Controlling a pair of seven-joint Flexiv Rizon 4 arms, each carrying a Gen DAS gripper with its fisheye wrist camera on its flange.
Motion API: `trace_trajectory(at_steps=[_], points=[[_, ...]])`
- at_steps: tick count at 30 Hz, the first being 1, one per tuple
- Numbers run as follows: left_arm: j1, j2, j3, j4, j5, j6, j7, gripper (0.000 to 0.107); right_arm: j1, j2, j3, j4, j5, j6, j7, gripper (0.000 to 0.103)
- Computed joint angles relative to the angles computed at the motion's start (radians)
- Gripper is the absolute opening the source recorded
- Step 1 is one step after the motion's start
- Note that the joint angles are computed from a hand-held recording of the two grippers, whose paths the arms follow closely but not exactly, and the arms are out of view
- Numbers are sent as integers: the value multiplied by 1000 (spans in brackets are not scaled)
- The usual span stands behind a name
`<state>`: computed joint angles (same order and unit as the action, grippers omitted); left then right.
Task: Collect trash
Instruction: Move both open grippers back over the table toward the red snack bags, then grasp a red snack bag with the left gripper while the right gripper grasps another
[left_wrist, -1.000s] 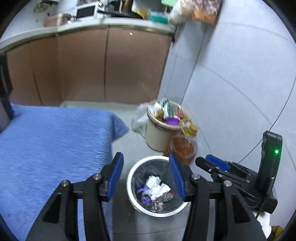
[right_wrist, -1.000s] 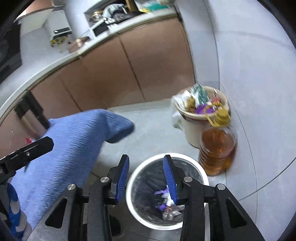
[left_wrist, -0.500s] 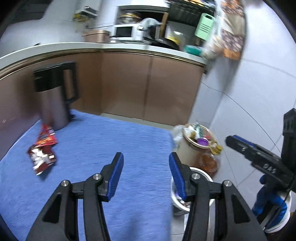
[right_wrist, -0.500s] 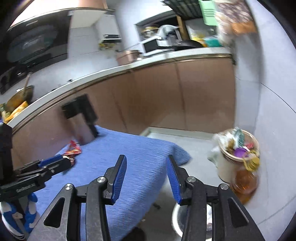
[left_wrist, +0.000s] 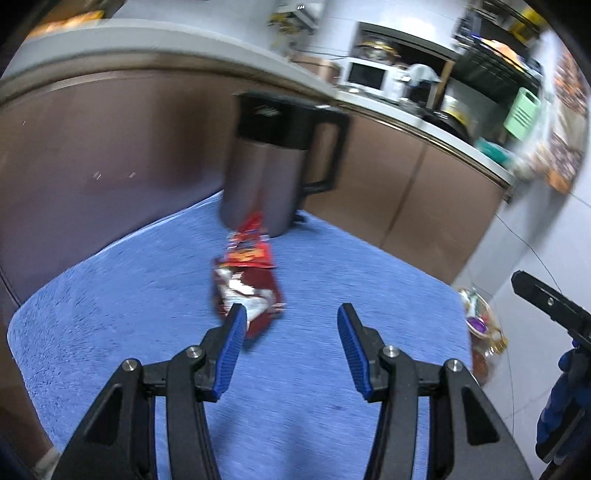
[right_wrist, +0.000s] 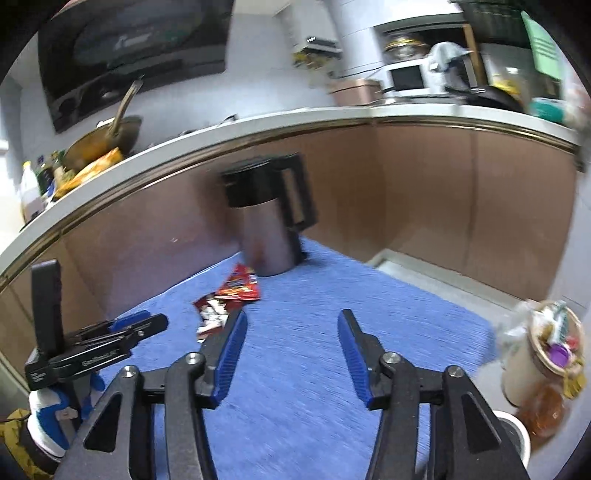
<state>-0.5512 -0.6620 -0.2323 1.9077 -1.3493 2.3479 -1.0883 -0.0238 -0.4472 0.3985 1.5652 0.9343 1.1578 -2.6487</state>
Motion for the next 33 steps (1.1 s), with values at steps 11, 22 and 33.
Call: trace_trajectory(at_steps=[11,22,33], points=[[165,-57,111,39,300,-242,-288,49,242,-303,-28,-295,-324,-55,296,69],[262,-132,127,-23,502,-400,-436,34,358,-625,-37,-712,-565,-256,553,70],[170,-143,283,-47,575,-472,-560,12,381,-690,-57,-813,-600,-361,610,30]])
